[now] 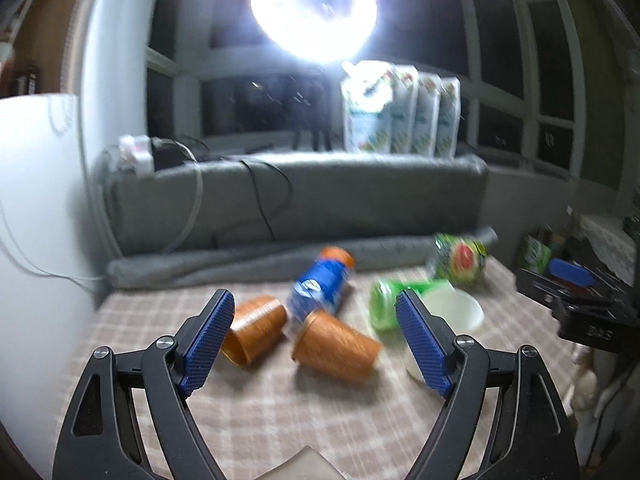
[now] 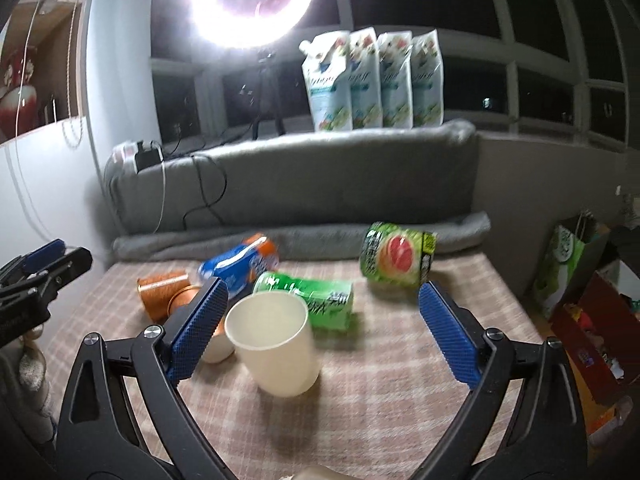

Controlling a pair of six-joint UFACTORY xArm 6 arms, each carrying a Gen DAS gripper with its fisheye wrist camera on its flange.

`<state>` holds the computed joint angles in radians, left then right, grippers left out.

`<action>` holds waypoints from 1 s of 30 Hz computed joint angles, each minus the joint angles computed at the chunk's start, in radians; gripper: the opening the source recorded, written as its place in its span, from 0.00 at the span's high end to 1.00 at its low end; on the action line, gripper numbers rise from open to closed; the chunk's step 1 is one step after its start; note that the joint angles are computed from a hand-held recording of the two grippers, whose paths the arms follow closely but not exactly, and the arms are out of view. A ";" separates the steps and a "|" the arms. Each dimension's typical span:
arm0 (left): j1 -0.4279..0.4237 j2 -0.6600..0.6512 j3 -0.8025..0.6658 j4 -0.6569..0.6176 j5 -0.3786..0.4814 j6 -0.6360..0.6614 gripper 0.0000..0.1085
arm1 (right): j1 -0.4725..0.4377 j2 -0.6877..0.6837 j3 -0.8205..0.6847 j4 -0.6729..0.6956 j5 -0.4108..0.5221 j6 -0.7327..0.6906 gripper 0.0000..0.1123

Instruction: Flip cup upright

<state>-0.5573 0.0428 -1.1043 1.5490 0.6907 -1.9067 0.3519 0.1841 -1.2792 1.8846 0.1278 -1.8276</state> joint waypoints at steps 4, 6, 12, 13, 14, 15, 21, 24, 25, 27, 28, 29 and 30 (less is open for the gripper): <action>-0.011 -0.013 0.000 0.026 0.058 -0.034 0.21 | -0.006 -0.002 -0.025 0.136 -0.011 -0.131 0.08; -0.017 -0.020 0.001 0.034 0.084 -0.049 0.21 | -0.006 -0.002 -0.033 0.162 -0.013 -0.155 0.08; -0.030 -0.036 0.014 0.062 0.143 -0.100 0.14 | 0.002 0.005 -0.055 0.252 -0.025 -0.248 0.08; -0.032 -0.037 0.016 0.066 0.148 -0.108 0.10 | 0.004 0.007 -0.056 0.251 -0.025 -0.249 0.08; -0.036 -0.040 0.022 0.074 0.161 -0.122 0.08 | 0.005 0.006 -0.053 0.238 -0.023 -0.234 0.08; -0.038 -0.041 0.024 0.077 0.165 -0.126 0.06 | 0.007 0.008 -0.054 0.236 -0.024 -0.230 0.08; -0.035 -0.047 0.031 0.080 0.151 -0.124 0.06 | 0.008 0.020 -0.058 0.194 -0.024 -0.177 0.08; -0.031 -0.044 0.028 0.077 0.141 -0.118 0.06 | 0.009 0.024 -0.061 0.190 -0.027 -0.174 0.08; -0.031 -0.042 0.026 0.075 0.141 -0.115 0.06 | 0.009 0.024 -0.062 0.191 -0.027 -0.174 0.08; -0.032 -0.040 0.025 0.074 0.140 -0.113 0.06 | 0.007 0.027 -0.063 0.186 -0.026 -0.164 0.08; -0.032 -0.040 0.024 0.075 0.140 -0.114 0.06 | 0.005 0.028 -0.061 0.183 -0.023 -0.159 0.08; -0.031 -0.039 0.023 0.076 0.139 -0.115 0.06 | 0.004 0.029 -0.061 0.181 -0.023 -0.155 0.08; -0.032 -0.038 0.023 0.077 0.139 -0.116 0.06 | 0.003 0.030 -0.060 0.183 -0.023 -0.157 0.08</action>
<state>-0.5890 0.0046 -1.0818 1.6258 0.8293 -2.0223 0.3545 0.2141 -1.3397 2.0676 0.1044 -1.9842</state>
